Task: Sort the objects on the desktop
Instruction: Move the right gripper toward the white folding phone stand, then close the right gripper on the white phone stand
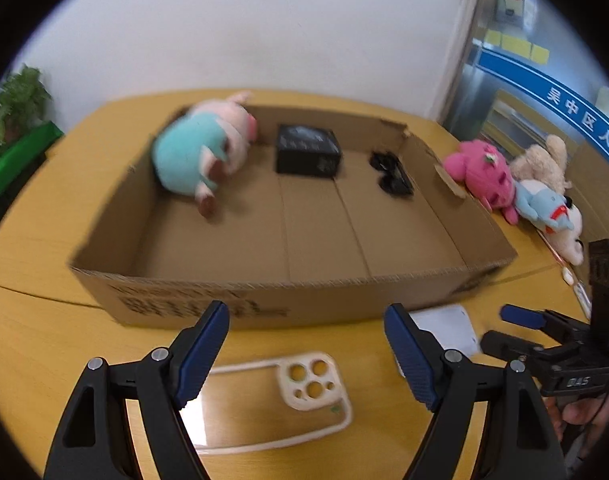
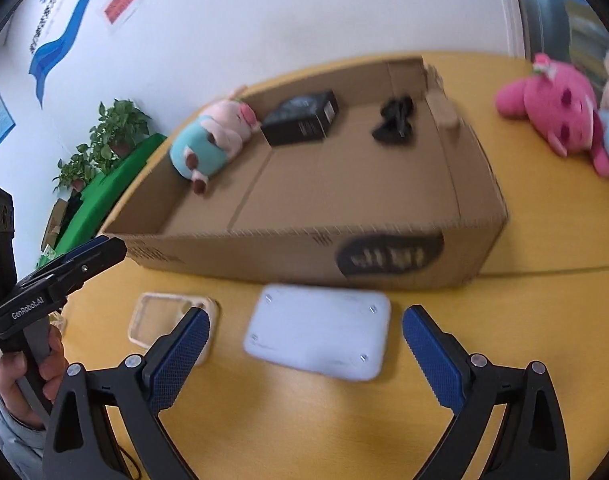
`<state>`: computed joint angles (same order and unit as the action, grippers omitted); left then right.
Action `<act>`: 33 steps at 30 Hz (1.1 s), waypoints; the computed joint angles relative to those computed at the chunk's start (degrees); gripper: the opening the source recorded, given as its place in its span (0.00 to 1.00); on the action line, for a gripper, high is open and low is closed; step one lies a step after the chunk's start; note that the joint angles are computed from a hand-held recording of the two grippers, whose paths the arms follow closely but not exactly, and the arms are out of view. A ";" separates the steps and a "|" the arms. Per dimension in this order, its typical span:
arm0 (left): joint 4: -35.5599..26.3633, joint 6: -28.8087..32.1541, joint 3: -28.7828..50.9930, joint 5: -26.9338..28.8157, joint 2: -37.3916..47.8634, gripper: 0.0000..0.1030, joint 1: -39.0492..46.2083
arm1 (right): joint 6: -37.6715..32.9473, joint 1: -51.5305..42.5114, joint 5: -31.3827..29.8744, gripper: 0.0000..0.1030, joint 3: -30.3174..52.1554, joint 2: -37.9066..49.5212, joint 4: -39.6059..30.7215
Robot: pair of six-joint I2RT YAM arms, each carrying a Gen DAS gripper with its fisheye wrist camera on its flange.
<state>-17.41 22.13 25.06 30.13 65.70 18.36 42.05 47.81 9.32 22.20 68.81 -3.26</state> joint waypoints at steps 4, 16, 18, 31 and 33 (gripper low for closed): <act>0.51 -0.49 0.68 1.25 7.56 0.78 -5.13 | -0.76 -1.57 -3.81 0.96 -3.01 5.25 5.85; 4.62 -6.43 7.20 6.23 29.40 0.76 -17.03 | -9.03 -6.60 -12.15 0.93 -1.82 16.72 15.65; 5.28 -7.30 7.90 7.49 31.12 0.76 -17.09 | -9.40 -7.17 -12.42 0.93 -1.50 17.60 16.60; 3.66 -6.50 7.03 11.36 27.75 0.73 -16.67 | -7.54 -2.47 -7.36 0.89 -3.14 14.65 19.06; 3.44 -5.47 5.37 11.82 24.58 0.73 -16.38 | -6.41 0.14 -4.48 0.89 -4.84 10.95 18.91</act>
